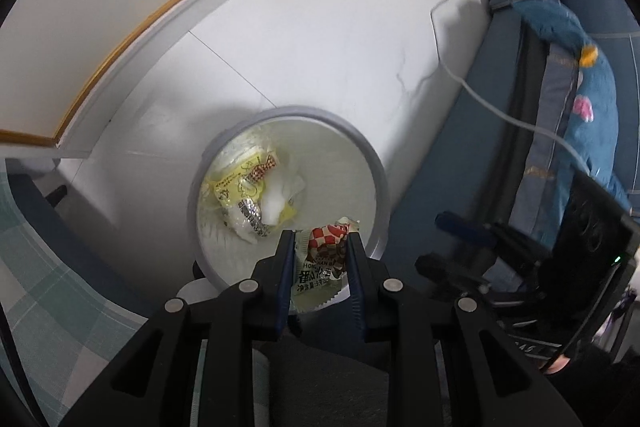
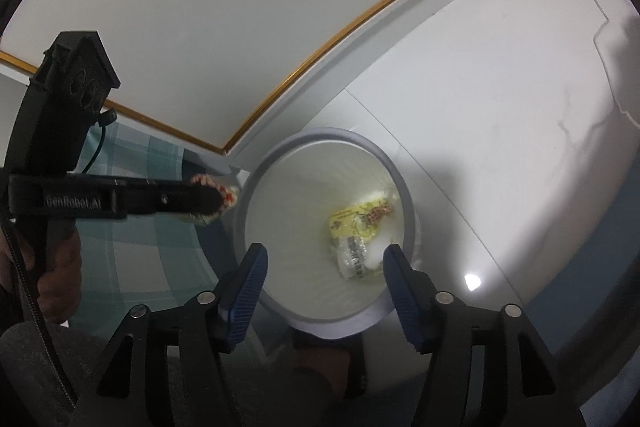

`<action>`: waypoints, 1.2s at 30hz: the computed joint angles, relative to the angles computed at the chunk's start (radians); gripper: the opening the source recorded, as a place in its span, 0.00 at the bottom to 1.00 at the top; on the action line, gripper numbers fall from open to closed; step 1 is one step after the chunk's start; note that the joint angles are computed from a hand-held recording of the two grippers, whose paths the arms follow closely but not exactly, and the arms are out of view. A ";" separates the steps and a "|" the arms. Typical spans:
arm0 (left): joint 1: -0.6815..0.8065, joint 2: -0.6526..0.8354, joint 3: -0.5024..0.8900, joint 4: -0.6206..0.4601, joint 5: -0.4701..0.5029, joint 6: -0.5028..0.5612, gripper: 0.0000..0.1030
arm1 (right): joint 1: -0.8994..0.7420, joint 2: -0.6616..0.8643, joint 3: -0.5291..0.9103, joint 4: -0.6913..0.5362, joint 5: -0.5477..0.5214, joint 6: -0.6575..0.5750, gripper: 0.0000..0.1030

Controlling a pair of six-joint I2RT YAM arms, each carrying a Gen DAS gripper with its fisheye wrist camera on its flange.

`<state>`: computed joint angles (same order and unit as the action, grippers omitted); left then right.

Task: Collect trash
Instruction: 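Open both grippers over the bin to drop the wrapper and tube, then return both tools over the table toward the orange packets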

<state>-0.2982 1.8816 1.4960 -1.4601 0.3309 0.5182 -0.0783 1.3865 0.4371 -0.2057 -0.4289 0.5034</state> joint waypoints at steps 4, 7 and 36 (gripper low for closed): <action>-0.017 0.005 0.005 0.007 -0.021 0.002 0.20 | -0.020 -0.024 -0.012 -0.004 -0.022 0.019 0.69; -0.025 0.009 -0.005 0.019 -0.041 0.000 0.20 | -0.026 -0.043 -0.002 -0.045 -0.004 0.014 0.74; 0.059 -0.256 -0.058 0.147 -0.086 -0.045 0.63 | -0.032 -0.274 0.046 -0.192 0.044 0.085 0.96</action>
<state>-0.2395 1.6252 1.4378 -1.3133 0.2445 0.4729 -0.1101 1.1127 0.4826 -0.3975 -0.3853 0.5881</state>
